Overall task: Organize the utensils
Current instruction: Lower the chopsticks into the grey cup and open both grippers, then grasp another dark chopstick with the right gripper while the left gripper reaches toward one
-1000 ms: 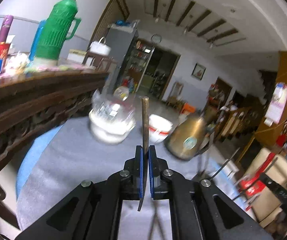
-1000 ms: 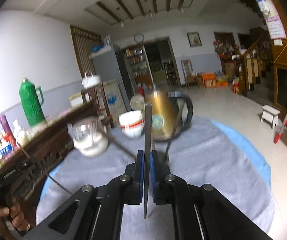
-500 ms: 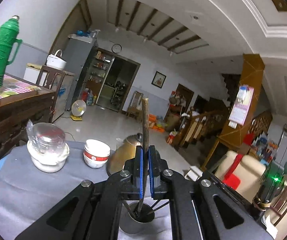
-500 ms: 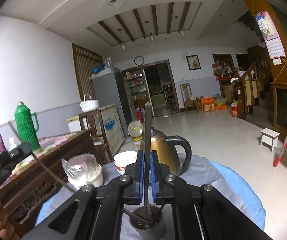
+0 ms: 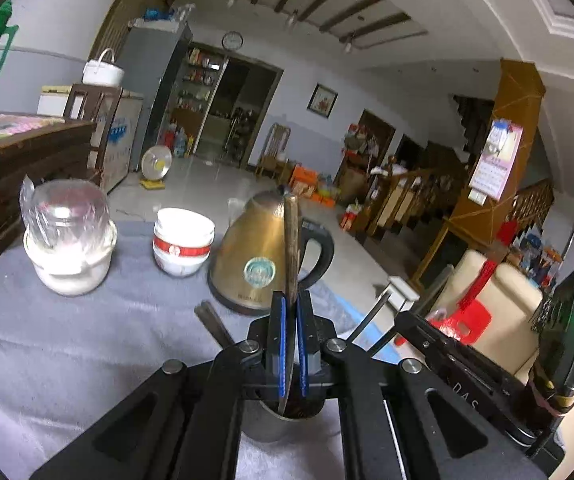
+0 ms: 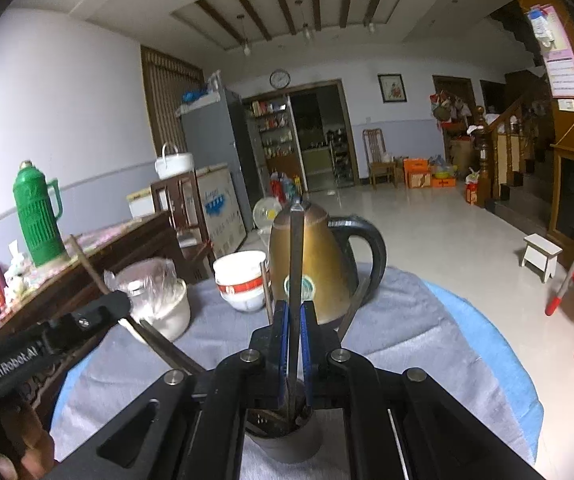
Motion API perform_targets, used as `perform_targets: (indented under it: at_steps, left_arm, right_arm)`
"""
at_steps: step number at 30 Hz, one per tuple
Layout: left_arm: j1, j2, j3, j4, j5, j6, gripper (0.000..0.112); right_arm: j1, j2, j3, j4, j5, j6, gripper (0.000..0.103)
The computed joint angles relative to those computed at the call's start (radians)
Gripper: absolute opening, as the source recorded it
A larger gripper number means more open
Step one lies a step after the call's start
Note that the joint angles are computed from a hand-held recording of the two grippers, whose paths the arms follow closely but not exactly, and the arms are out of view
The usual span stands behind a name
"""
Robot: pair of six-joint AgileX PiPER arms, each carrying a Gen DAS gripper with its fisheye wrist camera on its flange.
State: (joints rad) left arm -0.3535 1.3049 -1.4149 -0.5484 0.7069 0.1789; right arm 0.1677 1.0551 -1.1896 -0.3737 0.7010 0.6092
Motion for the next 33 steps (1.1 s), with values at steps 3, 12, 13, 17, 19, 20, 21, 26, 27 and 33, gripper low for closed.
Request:
perform_targets:
  at_steps: [3,12,13,17,19,20,21,26,27,33]
  left_arm:
    - [0.011,0.024,-0.016,0.007,0.039,-0.016,0.009]
    - [0.29,-0.079,-0.087,-0.198,0.182,0.097,0.065]
    - [0.347,-0.094,-0.092,-0.22,0.206,0.114,0.067]
    - [0.566,-0.12,-0.081,-0.249,0.335,0.182,0.078]
    - [0.645,-0.133,-0.03,-0.215,0.378,0.221,0.078]
    - [0.671,-0.141,0.005,-0.181,0.395,0.239,0.078]
    - [0.689,-0.146,0.041,-0.156,0.406,0.264,0.078]
    - [0.788,-0.177,0.264,-0.057,0.429,0.364,0.078]
    - [0.798,-0.18,0.296,-0.04,0.43,0.374,0.078]
    - [0.909,-0.214,0.447,-0.014,0.44,0.491,0.078]
  right_arm:
    - [-0.013,0.019,-0.006,0.052,0.02,-0.045,0.008]
    - [0.073,-0.104,-0.063,-0.167,0.182,0.154,0.077]
    - [0.112,-0.126,-0.063,-0.204,0.211,0.182,0.077]
    - [0.278,-0.185,-0.05,-0.246,0.36,0.222,0.077]
    - [0.354,-0.19,-0.018,-0.222,0.425,0.228,0.077]
    - [0.365,-0.188,-0.002,-0.19,0.434,0.222,0.077]
    - [0.367,-0.184,0.037,-0.119,0.425,0.204,0.077]
    - [0.409,-0.082,0.139,0.077,0.356,0.128,0.054]
    - [0.388,-0.046,0.153,0.157,0.319,0.084,0.046]
    - [0.418,0.208,0.097,0.311,0.222,-0.03,0.035]
